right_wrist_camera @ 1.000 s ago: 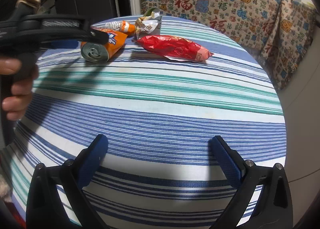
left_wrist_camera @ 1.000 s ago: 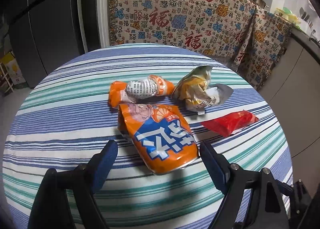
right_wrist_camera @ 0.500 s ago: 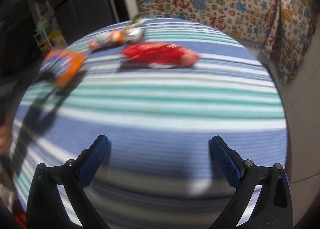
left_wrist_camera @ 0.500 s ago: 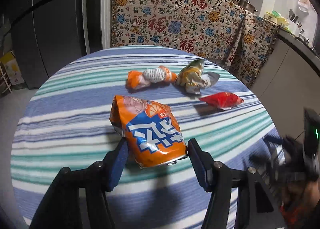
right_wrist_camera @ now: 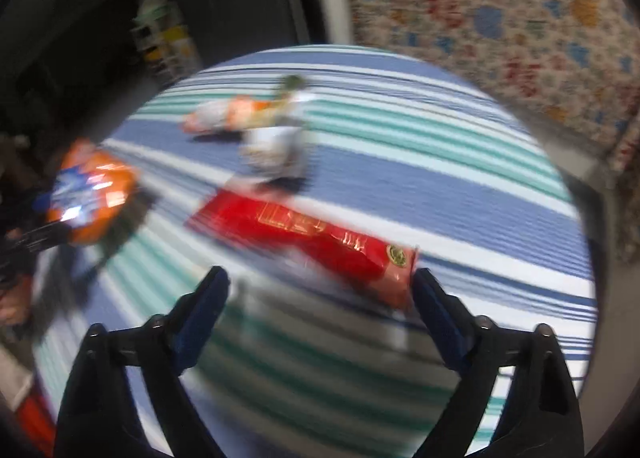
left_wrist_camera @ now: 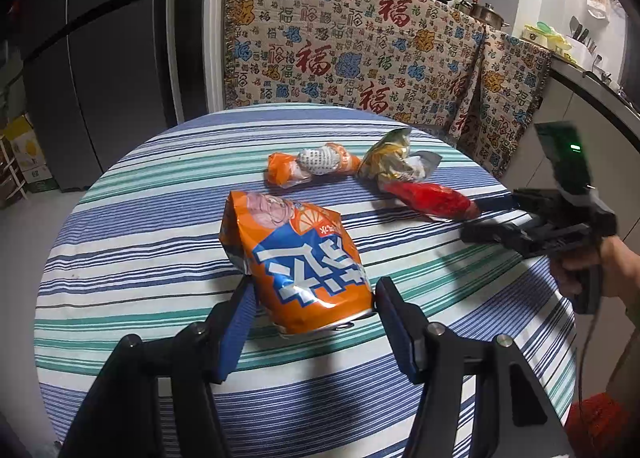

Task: Collect trash
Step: 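Grasp the orange can with the left tool while the right tool grasps the red wrapper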

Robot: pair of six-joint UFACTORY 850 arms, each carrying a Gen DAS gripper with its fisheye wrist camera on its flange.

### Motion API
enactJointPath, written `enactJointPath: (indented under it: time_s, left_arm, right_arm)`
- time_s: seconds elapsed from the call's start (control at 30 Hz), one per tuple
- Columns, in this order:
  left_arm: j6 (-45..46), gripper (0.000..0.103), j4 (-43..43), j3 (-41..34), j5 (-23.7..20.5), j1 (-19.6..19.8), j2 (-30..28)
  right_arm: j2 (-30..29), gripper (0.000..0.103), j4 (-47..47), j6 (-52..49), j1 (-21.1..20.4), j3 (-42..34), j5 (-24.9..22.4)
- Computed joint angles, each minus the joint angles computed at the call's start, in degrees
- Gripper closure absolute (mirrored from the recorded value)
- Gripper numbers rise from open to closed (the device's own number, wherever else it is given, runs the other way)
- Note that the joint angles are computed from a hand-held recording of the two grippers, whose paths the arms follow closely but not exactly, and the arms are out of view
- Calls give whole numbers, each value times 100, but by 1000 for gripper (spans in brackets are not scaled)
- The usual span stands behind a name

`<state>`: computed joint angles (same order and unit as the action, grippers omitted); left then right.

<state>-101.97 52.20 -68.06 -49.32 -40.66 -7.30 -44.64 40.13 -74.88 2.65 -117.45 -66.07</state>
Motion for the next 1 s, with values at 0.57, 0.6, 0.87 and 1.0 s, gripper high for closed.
enactJointPath:
  time_s: [0.57,0.6,0.87,1.0]
  left_arm:
    - [287,42,-403,221,253,83,215]
    - [312,42,-419,220,303,88,217]
    - [455,42,-593,200,509,60,190]
    - [498,42,-559,150,479,-1,181]
  right_arm:
    - [1003,30,-833,-921,749,1294,1212]
    - [953,39,-912,-859,750,1205,1182]
    - [704,95,-1492,264,718,817,1116]
    - [790,96,-1366,956,482,779,488]
